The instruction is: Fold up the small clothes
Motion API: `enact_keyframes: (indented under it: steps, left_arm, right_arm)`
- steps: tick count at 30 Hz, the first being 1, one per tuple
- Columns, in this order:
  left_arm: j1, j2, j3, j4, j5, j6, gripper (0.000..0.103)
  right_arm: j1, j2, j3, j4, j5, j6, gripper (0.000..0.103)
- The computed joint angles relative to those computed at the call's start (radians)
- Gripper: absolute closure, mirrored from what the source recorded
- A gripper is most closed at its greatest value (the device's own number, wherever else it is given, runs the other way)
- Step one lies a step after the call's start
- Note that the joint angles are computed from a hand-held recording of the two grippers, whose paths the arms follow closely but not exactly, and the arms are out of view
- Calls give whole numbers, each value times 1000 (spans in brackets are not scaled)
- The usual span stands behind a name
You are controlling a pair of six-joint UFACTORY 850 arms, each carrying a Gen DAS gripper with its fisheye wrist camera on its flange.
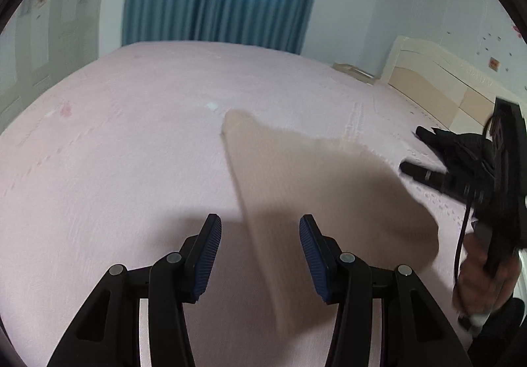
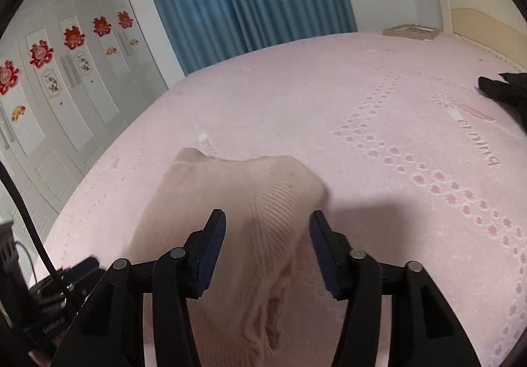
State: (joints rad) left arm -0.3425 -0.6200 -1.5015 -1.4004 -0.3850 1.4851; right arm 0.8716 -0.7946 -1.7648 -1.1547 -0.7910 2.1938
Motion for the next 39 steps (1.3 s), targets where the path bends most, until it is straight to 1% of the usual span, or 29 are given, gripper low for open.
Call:
enact_keyframes:
  steps: [2, 3, 4, 5, 7, 8, 9, 10, 12, 14, 15, 18, 20, 23, 27, 30, 35, 39]
  left_arm:
    - [-9, -46, -82, 78, -32, -64, 56]
    - [-11, -65, -114, 103, -50, -88, 57]
    - [-13, -89, -152, 138, -71, -123, 58]
    - [-19, -109, -184, 185, -79, -164, 62]
    - [-29, -139, -223, 258, -65, -229, 72]
    - [-36, -158, -248, 339, -48, -303, 81]
    - [-44, -170, -258, 398, -18, -344, 81]
    - [-49, -169, -251, 416, 2, -352, 81]
    - [-41, -166, -231, 348, 6, -276, 82]
    - [-38, -159, -209, 288, 7, -204, 81]
    - [-40, -161, -209, 286, 11, -192, 81]
    - [-40, -174, -222, 275, 10, -186, 81]
    - [-38, -172, -215, 245, 5, -160, 81]
    - [-37, -170, -211, 236, 6, -159, 81]
    - [-40, -166, -200, 196, 15, -117, 81]
    - [-41, -168, -198, 182, 24, -109, 81]
    - [-45, -156, -179, 158, 36, -79, 81]
    - [-47, -150, -169, 128, 44, -50, 81]
  right_arm:
    - [-10, -5, -15, 42, 10, -56, 67]
    - [-20, -23, -49, 59, 9, -87, 70]
    - [-28, -23, -56, 70, 18, -106, 71]
    - [-39, -30, -74, 85, 30, -128, 71]
    - [-69, -53, -118, 133, 83, -201, 71]
    - [-81, -70, -144, 162, 99, -248, 71]
    - [-98, -93, -178, 220, 111, -326, 72]
    - [-106, -109, -205, 256, 110, -362, 73]
    - [-110, -132, -219, 268, 101, -368, 79]
    - [-105, -161, -246, 280, 56, -380, 79]
    - [-105, -176, -265, 303, 41, -420, 79]
    - [-96, -211, -314, 295, -39, -463, 81]
    - [-99, -252, -375, 326, -105, -499, 81]
    - [-115, -245, -358, 347, -69, -476, 81]
    - [-111, -265, -383, 334, -101, -501, 81]
    - [-116, -249, -354, 332, -74, -469, 81]
    - [-114, -255, -361, 329, -85, -472, 81]
    - [-115, -248, -351, 328, -75, -469, 81]
